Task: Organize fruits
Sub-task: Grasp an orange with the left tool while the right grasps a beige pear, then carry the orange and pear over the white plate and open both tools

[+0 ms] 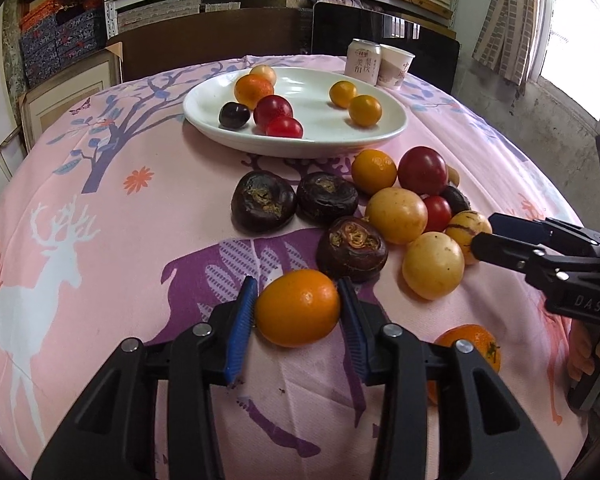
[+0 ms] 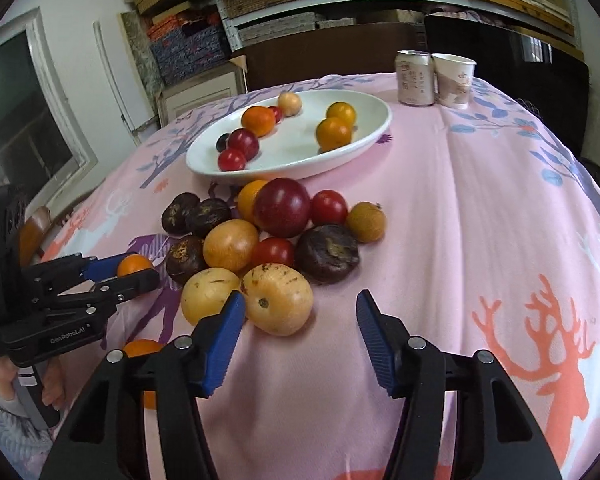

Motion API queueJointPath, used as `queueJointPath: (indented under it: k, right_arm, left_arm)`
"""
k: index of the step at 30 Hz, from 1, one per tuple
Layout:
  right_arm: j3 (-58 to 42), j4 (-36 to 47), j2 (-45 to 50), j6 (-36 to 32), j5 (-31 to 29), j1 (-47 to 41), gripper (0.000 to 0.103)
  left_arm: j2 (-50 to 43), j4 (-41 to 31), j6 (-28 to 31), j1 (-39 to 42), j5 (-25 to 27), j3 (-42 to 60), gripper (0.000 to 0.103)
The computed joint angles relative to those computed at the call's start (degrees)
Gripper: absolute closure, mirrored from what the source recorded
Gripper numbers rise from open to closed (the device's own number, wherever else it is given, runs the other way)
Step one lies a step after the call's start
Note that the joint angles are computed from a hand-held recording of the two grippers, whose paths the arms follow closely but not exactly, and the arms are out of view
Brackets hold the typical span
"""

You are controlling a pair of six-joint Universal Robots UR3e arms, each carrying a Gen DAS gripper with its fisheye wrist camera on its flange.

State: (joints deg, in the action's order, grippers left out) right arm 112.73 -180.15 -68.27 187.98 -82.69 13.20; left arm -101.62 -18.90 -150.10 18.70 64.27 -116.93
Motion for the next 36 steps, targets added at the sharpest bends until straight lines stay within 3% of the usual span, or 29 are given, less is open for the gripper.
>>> queueJointPath:
  k: [2, 4, 12, 18, 23, 27, 30, 32, 36]
  right_arm:
    - [-2.4, 1.7, 1.2, -0.7, -1.2, 1.4, 0.051]
    - [-3.2, 1.7, 2.0, -0.6, 0.7, 1.3, 0.066]
    - [0.6, -1.2, 0.2, 0.3, 4.7, -0.7, 0.067]
    - [5.6, -5.9, -2.1, 2.9, 6.4, -3.5, 0.067]
    - [7.1, -8.9, -3.7, 3.8, 5.4, -4.2, 0.067]
    - [0.9, -3.3, -6.0, 2.5, 4.2, -4.9, 0.067]
    - [-9.3, 3.2, -4.2, 1.7, 3.5, -5.0, 0.067]
    - [-13.7, 5.2, -2.3, 2.0, 3.8, -5.1, 0.067]
    - [-12.4, 1.9, -0.3, 2.4, 5.1, -5.4, 0.067]
  left_arm:
    - [0.0, 0.0, -0.1, -0.3, 0.6, -0.1, 0.062]
    - [-0.3, -1.3, -0.2, -0.3, 0.8, 0.7, 0.062]
    - [0.9, -2.2, 0.1, 1.4, -1.8, -0.8, 0.065]
    - [3.6, 4.1, -1.0, 2.4, -3.0, -4.8, 0.066]
    - [4.7, 2.3, -3.9, 3.2, -5.1, 0.1, 0.069]
    - [0.0, -1.0, -7.9, 0.4, -3.3, 13.7, 0.069]
    - [-5.4, -5.3, -10.8, -1.0, -2.7, 23.9, 0.069]
    - [-5.3, -10.0, -8.8, -0.1, -4.8, 24.6, 0.07]
    - [-5.0, -6.0, -4.0, -1.1, -0.3, 17.3, 0.063]
